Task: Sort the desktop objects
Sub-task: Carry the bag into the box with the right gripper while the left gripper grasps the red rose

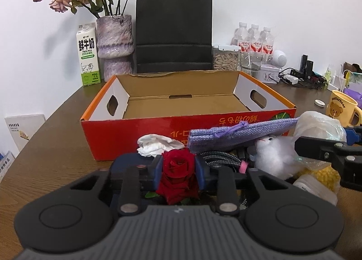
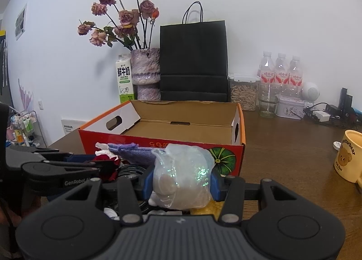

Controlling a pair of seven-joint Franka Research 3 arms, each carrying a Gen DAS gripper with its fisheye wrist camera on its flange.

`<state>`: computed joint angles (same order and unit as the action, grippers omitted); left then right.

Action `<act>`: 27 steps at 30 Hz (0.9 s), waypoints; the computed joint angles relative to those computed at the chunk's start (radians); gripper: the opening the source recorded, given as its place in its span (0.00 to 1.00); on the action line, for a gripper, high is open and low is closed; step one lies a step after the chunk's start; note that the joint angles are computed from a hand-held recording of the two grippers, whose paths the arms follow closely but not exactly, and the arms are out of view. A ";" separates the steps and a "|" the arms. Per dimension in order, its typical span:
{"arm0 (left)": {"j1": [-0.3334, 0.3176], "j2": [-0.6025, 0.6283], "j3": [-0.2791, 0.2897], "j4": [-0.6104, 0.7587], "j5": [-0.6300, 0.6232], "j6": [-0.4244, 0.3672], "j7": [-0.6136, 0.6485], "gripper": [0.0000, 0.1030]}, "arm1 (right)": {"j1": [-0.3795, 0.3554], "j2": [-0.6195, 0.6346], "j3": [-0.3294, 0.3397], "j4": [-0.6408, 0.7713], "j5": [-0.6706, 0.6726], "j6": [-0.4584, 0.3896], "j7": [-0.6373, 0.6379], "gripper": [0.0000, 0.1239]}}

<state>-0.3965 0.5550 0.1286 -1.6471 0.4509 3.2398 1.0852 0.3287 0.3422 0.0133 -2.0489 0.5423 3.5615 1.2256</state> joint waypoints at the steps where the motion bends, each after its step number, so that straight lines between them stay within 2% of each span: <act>1: -0.002 -0.004 0.004 -0.008 0.000 0.008 -0.002 0.29 | 0.000 -0.003 0.001 -0.004 0.000 0.004 0.001 0.37; 10: -0.026 -0.067 0.037 -0.096 -0.056 0.098 0.033 0.28 | 0.009 -0.027 0.005 -0.021 0.012 0.045 -0.018 0.37; 13: -0.027 -0.088 0.042 -0.116 -0.095 0.149 0.069 0.28 | -0.048 -0.034 0.043 -0.014 -0.065 0.050 0.050 0.37; 19: -0.026 -0.069 0.044 -0.040 -0.188 0.183 0.141 0.29 | -0.054 0.006 0.022 0.101 -0.096 0.046 0.043 0.37; 22: -0.007 -0.029 0.025 0.048 -0.235 0.168 0.168 0.29 | -0.012 0.060 -0.034 0.221 -0.042 0.002 -0.026 0.37; 25: -0.004 0.031 0.027 0.161 -0.276 0.130 0.175 0.29 | 0.017 0.124 -0.086 0.347 0.008 -0.084 -0.058 0.37; 27: 0.004 0.085 0.027 0.252 -0.284 0.085 0.163 0.29 | 0.099 0.183 -0.198 0.436 0.074 -0.152 -0.077 0.38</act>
<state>-0.3923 0.6400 0.1558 -1.3949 0.1668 3.3251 1.2484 0.4272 0.5254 -0.1846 -1.6129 0.6161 3.4091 1.1489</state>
